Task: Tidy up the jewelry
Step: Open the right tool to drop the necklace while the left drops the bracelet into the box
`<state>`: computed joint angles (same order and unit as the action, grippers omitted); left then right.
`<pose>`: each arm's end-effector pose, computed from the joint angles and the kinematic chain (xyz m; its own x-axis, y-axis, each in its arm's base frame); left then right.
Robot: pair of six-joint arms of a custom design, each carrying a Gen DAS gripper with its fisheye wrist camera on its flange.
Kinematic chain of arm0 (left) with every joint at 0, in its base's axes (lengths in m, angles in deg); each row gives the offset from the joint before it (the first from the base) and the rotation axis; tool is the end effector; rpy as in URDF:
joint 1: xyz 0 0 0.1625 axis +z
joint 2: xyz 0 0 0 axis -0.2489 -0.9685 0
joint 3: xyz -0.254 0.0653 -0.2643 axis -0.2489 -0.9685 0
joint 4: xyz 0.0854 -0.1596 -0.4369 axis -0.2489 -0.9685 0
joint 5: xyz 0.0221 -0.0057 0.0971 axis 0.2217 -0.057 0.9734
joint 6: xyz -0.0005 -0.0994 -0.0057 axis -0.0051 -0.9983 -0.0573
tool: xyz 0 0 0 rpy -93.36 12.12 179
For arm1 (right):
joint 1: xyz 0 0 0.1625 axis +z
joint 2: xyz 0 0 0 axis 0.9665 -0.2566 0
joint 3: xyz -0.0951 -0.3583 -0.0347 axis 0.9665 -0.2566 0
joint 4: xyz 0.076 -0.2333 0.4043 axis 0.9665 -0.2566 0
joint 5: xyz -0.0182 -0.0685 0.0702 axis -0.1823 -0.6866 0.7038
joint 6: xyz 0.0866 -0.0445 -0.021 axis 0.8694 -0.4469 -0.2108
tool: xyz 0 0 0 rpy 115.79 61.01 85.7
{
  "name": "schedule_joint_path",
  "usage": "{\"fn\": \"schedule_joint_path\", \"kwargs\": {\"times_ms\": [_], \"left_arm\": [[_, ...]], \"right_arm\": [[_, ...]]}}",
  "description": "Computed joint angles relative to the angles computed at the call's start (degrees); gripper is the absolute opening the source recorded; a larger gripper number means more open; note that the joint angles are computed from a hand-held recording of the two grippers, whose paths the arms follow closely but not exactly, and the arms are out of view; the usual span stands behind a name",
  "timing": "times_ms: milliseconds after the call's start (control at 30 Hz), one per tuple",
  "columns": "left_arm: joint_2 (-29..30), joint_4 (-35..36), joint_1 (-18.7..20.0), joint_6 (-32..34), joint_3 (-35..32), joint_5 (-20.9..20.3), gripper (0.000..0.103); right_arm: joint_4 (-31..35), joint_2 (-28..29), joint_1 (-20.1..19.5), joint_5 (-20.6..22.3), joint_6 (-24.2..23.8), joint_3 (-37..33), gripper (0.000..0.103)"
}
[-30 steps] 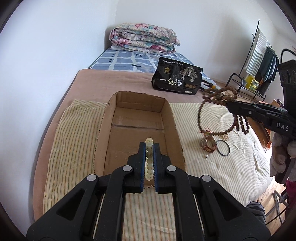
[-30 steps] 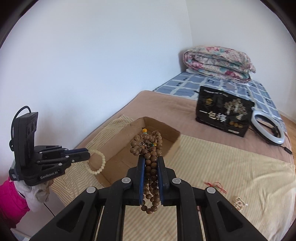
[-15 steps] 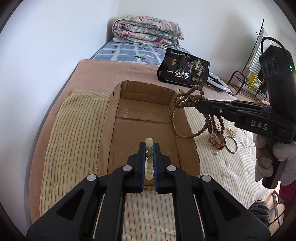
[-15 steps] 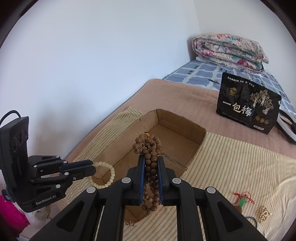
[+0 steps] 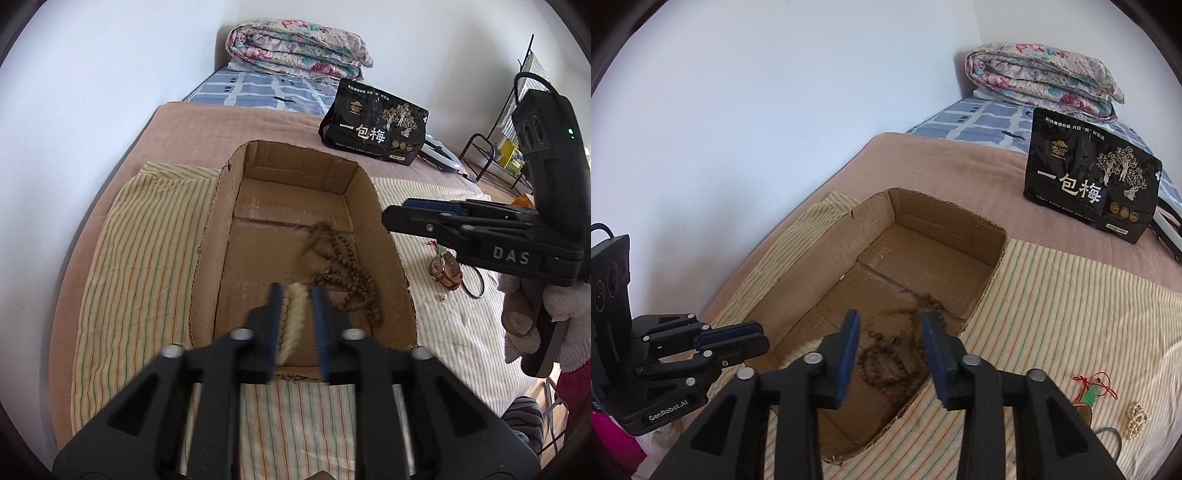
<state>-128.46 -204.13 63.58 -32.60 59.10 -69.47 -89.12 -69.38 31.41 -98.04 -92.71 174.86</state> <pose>-0.2015 -0.5244 0.2143 -0.8044 0.3106 -0.5065 0.5240 0.7727 -0.3582 0.2659 -0.5764 0.1590 -0.7817 -0.3493 0.5167 -0.5535 0.7702 -0.3168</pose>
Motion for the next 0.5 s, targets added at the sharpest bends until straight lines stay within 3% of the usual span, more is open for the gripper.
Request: {"fn": "schedule_joint_path", "kwargs": {"times_ms": [67,333,500], "left_arm": [[-0.3,-0.2,-0.2,-0.2,0.2,0.3,0.021],[-2.6,0.0,-1.5,-1.5,1.3,1.5,0.020],[-3.8,0.3,-3.2,-1.4,2.1,2.7,0.021]], "right_arm": [[-0.7,-0.2,0.4,-0.8,-0.2,0.3,0.048],[-2.3,-2.3,1.7,-2.9,0.0,1.9,0.048],[-4.7,-4.3,3.0,-4.8,-1.3,3.3,0.066]]}}
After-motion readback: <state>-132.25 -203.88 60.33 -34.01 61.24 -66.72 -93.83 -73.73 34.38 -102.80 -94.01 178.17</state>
